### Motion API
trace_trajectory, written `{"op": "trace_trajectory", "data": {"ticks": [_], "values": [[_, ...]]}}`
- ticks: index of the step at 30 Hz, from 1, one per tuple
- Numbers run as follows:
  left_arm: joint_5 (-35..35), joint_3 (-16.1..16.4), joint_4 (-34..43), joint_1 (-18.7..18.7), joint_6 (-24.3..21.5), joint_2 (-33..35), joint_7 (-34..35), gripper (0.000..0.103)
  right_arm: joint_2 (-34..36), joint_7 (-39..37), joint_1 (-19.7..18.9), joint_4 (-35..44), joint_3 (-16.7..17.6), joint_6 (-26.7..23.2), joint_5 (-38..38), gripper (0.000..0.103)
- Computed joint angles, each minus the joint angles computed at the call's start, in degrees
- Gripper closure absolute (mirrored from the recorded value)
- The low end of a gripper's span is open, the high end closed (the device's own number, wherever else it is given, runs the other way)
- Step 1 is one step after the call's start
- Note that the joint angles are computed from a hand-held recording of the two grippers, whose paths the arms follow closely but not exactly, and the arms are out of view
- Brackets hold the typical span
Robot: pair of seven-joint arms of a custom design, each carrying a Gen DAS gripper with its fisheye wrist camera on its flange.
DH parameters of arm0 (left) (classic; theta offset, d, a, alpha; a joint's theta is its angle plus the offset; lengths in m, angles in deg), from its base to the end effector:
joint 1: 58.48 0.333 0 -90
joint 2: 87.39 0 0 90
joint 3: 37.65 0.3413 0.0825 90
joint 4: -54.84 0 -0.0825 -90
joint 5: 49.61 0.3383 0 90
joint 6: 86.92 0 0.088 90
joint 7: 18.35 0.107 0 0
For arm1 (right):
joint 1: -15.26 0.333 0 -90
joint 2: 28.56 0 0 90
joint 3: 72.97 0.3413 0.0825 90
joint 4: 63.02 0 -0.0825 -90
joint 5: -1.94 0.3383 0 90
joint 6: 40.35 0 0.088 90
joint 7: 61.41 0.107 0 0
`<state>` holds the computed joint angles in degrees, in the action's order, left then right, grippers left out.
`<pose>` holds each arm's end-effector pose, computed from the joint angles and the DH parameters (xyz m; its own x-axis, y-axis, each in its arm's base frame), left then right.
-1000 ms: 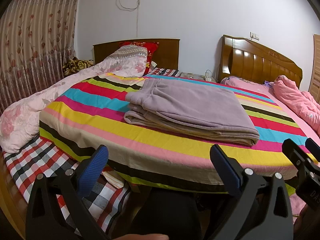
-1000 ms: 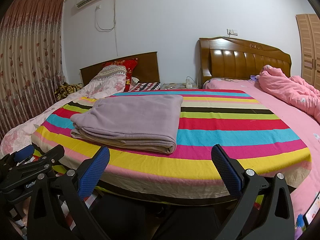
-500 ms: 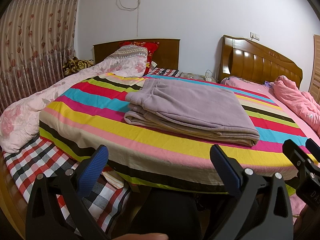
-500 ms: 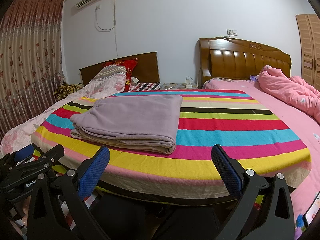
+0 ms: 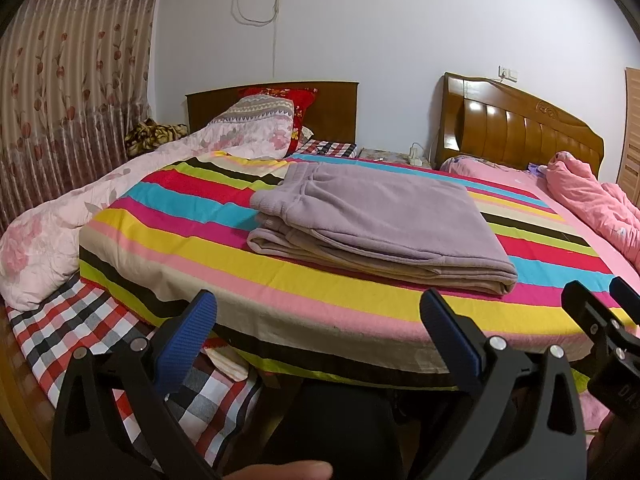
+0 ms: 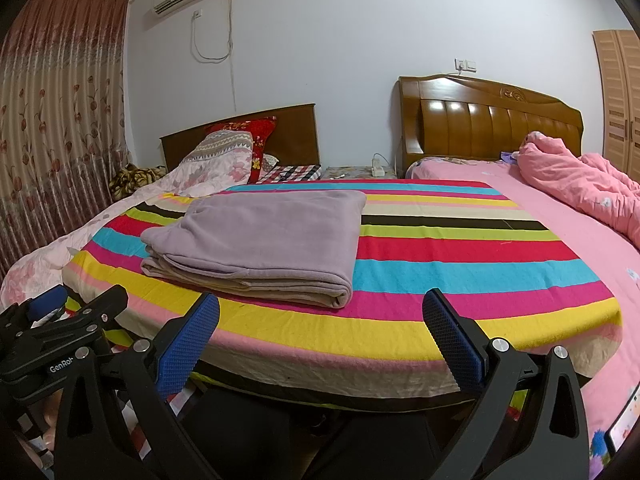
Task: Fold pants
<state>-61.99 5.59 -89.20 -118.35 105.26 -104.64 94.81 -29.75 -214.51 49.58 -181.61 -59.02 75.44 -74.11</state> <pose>0.4469 -0.0753 0.5366 -0.3603 -0.9327 0.0143 -0.4609 0.1646 -0.8721 0.3869 0.3505 0.5231 -0.4378 -0.8934 -0.1014 -0.3098 0.2558 -0.9158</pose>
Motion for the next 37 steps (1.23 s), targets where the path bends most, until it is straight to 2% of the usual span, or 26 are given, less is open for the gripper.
{"op": "trace_trajectory", "data": {"ticks": [19,24,28,31,37], "values": [[5.7,-0.3,-0.6,1.5,2.2,0.2,-5.0,0.002,0.0,0.0,0.0,0.0,0.0,0.0,0.1,0.005],[6.9,1.0,-0.3,0.6,1.6,0.1,-5.9,0.002,-0.1,-0.1,0.0,-0.1,0.0,0.2,0.1,0.005],[5.9,0.8,-0.3,0.7,1.2,0.0,-5.9,0.002,0.0,-0.1,-0.1,-0.1,-0.1,0.3,0.2,0.005],[5.6,3.3,-0.1,-2.2,0.6,-1.0,-4.8,0.002,-0.1,0.1,-0.1,-0.1,-0.1,0.5,0.3,0.005],[1.9,1.5,0.4,-1.0,-0.5,-0.1,-2.7,0.002,0.0,0.0,-0.2,-0.2,-0.1,0.8,0.2,0.005]]}}
